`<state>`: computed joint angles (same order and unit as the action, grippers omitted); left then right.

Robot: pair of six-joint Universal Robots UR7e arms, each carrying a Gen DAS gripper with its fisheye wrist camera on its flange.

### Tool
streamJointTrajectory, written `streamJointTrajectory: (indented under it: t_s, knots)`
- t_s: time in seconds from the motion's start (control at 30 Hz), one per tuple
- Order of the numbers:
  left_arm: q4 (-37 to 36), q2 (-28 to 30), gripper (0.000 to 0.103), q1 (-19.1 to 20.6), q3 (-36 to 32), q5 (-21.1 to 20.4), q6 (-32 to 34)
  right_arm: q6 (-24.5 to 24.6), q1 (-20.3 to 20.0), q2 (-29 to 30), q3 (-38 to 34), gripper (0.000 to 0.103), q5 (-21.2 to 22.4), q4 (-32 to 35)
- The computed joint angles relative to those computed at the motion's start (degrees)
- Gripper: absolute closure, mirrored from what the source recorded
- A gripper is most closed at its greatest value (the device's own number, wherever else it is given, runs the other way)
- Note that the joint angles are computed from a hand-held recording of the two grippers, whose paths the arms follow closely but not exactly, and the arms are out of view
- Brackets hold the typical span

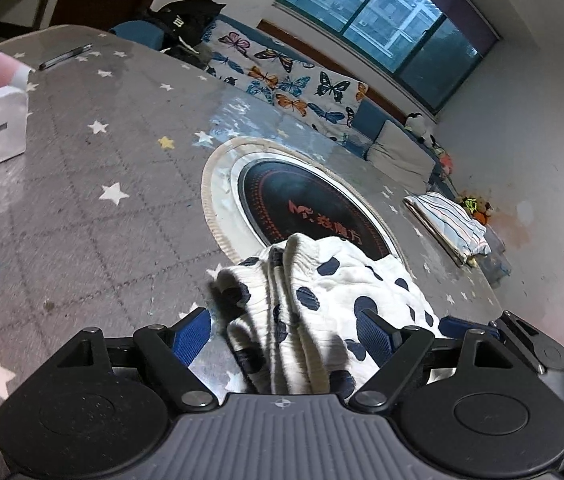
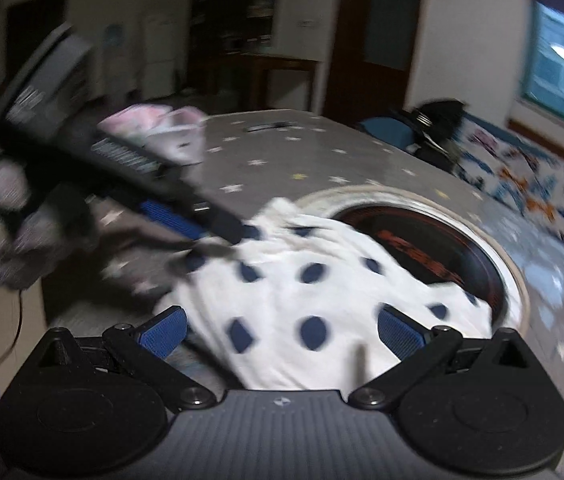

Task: Fold clothes
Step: 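Grasp the folded trouser edge with the left gripper and lift it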

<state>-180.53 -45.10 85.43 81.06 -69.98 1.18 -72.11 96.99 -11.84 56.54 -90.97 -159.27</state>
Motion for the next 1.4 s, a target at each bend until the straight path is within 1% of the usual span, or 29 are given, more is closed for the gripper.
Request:
streamJointTrajectory:
  t_s: [0.13, 0.23, 0.27, 0.3, 0.37, 0.43, 0.5, 0.57, 0.63, 0.77, 0.93, 0.97, 1.13, 1.2, 1.3, 1.4]
  knots:
    - [0.36, -0.18, 0.021, 0.09, 0.04, -0.15, -1.09, -8.07, 1.11, 0.11, 2.36, 0.008, -2.52, -1.53]
    - [0.87, -0.40, 0.021, 0.19, 0.04, -0.20, -2.16, -13.48, 2.00, 1.09, 2.69, 0.021, -5.36, -3.72]
    - [1.07, -0.47, 0.021, 0.23, 0.04, -0.33, -2.59, -15.46, 2.24, 1.46, 2.59, 0.023, -6.11, -4.15]
    - [1.27, -0.54, 0.021, 0.26, 0.06, -0.52, -3.16, -17.69, 2.44, 1.86, 2.55, 0.023, -6.82, -4.93]
    - [1.60, -0.65, 0.021, 0.26, 0.11, -0.53, -4.15, -22.91, 2.77, 2.61, 2.83, 0.031, -7.88, -7.20]
    - [1.98, -0.80, 0.021, 0.31, 0.19, -0.55, -5.23, -28.48, 2.83, 2.81, 4.00, 0.032, -7.49, -9.80]
    - [2.26, -1.01, 0.021, 0.41, 0.35, -1.02, -6.51, -33.37, 2.97, 3.01, 5.04, 0.042, -7.28, -12.19]
    - [2.43, -1.19, 0.021, 0.49, 0.49, -1.62, -7.79, -35.83, 3.10, 3.20, 5.47, 0.052, -7.29, -12.98]
    - [2.53, -1.34, 0.020, 0.53, 0.63, -2.11, -8.96, -35.45, 3.26, 3.17, 5.34, 0.065, -7.73, -11.70]
    - [2.93, -1.50, 0.020, 0.76, 0.59, -3.45, -12.45, -32.14, 3.07, 2.53, 5.46, 0.076, -6.23, -10.77]
    - [3.29, -1.24, 0.020, 1.45, 0.08, -5.95, -18.61, -25.75, 2.77, 1.17, 5.01, 0.080, -3.42, -8.60]
    - [3.24, -1.15, 0.020, 1.70, -0.04, -6.85, -19.92, -25.03, 2.63, 0.94, 5.07, 0.081, -2.75, -8.70]
    - [2.15, -0.80, 0.020, 2.14, -0.06, -8.13, -25.29, -20.99, 2.27, 0.09, 4.78, 0.083, -0.62, -8.34]
    - [0.68, -0.76, 0.020, 2.35, 0.53, -9.33, -27.07, -19.98, 2.13, -0.24, 4.73, 0.083, 0.10, -8.08]
    - [-0.70, -0.52, 0.016, 2.67, 1.23, -10.81, -30.67, -18.36, 2.17, -0.55, 5.34, 0.083, 1.00, -8.67]
    - [-1.23, 0.05, 0.015, 3.17, 1.08, -12.47, -33.13, -17.19, 2.05, -0.68, 5.18, 0.084, 1.74, -8.45]
